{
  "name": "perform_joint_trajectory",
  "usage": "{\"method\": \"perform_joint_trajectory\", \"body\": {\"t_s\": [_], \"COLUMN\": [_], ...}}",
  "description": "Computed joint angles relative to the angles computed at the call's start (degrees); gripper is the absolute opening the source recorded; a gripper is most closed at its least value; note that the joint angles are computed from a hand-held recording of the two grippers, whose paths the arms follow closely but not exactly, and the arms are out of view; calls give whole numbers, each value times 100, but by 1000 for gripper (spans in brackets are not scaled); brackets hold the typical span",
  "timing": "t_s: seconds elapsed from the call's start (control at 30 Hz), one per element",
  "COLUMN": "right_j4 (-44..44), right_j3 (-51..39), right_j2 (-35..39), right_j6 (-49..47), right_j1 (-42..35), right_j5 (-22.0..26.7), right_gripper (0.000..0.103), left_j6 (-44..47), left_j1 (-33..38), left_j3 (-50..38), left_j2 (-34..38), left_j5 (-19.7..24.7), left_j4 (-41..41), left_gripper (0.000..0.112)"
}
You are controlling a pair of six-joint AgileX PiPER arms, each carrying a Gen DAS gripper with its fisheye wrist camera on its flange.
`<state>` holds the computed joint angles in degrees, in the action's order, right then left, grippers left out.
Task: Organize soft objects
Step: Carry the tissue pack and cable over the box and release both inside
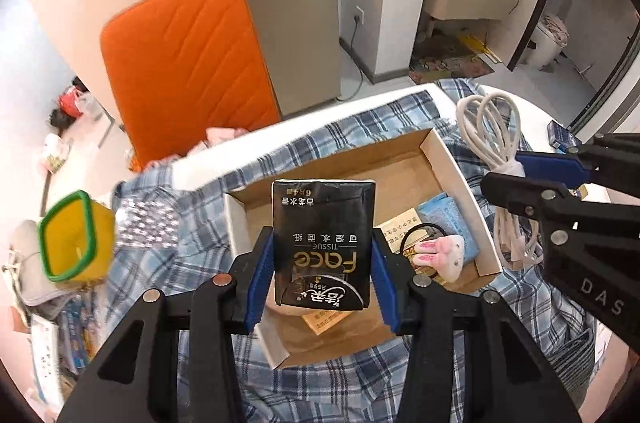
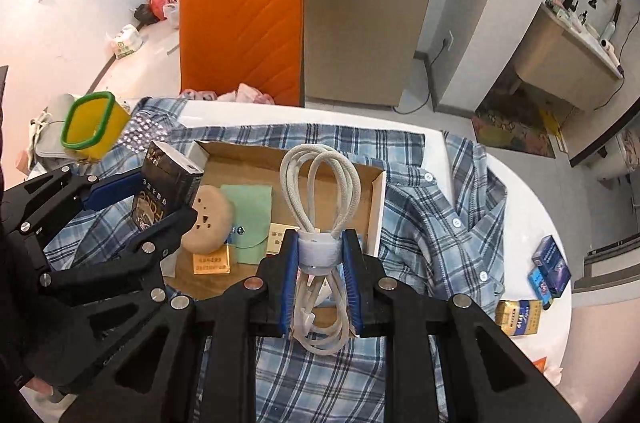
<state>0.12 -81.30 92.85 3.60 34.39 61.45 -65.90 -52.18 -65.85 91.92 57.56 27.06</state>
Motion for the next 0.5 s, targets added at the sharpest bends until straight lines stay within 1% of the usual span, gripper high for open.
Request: {"method": "perform_joint_trajectory", "body": {"t_s": [0.2,0.37,0.43,0.5], "right_j4": [51,83,21,86], "right_j3": [108,123,120,77], "right_j2": [469,747,789,832], "right_j6": [-4,-31,-12,-100], "right_j1": [-84,-149,-133,-168], "right_j5": [-280,-480,-531,-468], "right_gripper": [23,23,23,25], "left_j6": [123,224,333,278], "left_j1": [188,295,312,293], "left_j3": [41,1,-52,-33], "left_j2": [375,527,607,593], "left_j5": [-276,-328,-261,-251], "left_j4": [-79,-132,-201,-141], "left_gripper": [44,46,50,63]}}
